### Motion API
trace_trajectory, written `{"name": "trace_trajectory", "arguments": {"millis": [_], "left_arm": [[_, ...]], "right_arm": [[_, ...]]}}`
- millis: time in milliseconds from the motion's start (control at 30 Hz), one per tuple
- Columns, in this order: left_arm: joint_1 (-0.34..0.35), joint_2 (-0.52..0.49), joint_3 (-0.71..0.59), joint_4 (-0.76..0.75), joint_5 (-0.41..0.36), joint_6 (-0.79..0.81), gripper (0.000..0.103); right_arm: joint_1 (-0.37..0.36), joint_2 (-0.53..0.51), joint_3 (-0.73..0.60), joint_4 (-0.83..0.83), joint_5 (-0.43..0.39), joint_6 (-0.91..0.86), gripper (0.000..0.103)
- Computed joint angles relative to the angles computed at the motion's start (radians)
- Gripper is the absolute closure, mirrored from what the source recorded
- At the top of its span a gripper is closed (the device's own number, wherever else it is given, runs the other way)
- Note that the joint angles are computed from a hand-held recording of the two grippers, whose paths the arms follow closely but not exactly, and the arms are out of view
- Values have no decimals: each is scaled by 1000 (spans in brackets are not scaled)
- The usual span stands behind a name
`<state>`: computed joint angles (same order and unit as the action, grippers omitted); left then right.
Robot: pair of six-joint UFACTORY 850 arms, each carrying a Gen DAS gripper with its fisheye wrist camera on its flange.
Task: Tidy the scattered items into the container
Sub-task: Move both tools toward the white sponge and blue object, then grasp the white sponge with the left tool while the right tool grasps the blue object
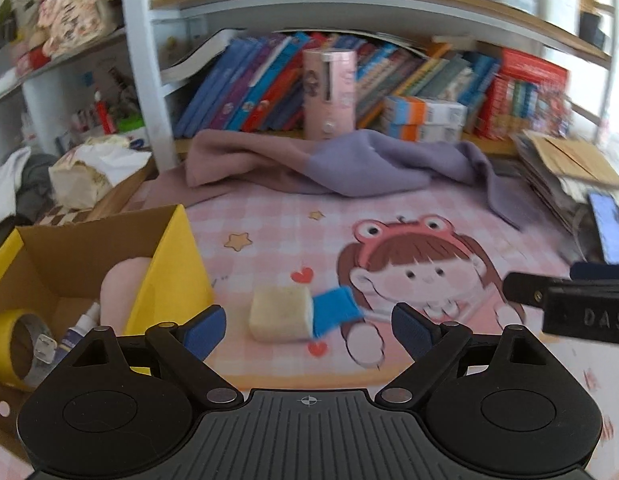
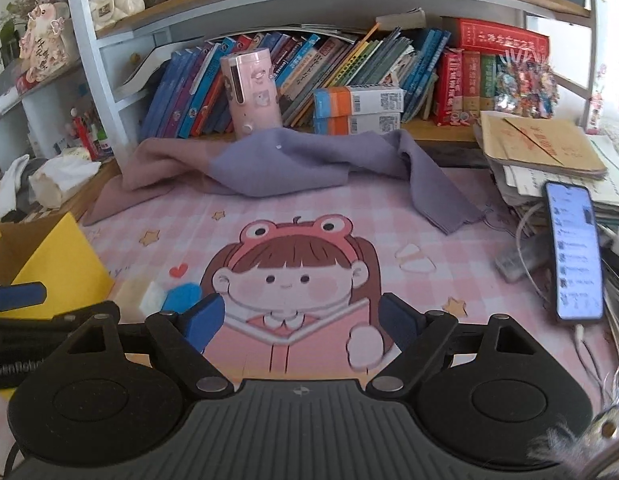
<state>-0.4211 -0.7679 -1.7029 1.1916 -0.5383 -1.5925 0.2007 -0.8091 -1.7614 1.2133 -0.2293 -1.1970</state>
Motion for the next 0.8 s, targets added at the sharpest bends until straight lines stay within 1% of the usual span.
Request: {"name": "trace_trajectory", "arguments": {"millis": [33,133,200,300,533,667,700,800], "left_arm": [[4,-17,-23,-19,-10,13,23],[17,-68,-95,-91,-42,68,31],[25,-101,-140,-129,-61,95,34],[34,-150,-208,-173,-90,125,34],[55,-266,-373,-333,-151,266,34],[69,-293,-405,-422,-161,333,35],[73,-294,-403,-438,-157,340,39],[78,-272,-362,-434,-112,322,50]], "right_arm": [[-1,-19,-27,-24,-13,21,25],[-4,-86,-131,-144,-72,141,33],[-4,-127,-197,-198,-112,198,35],[0,-178,-278,-250,-157,247,35],[7,-278,-443,-365,-256,343,35],[8,-339,-541,-412,-320,387,35],[8,-355,-569,-423,-337,401,35],[9,-414,-669,-452,-398,444,35]]}}
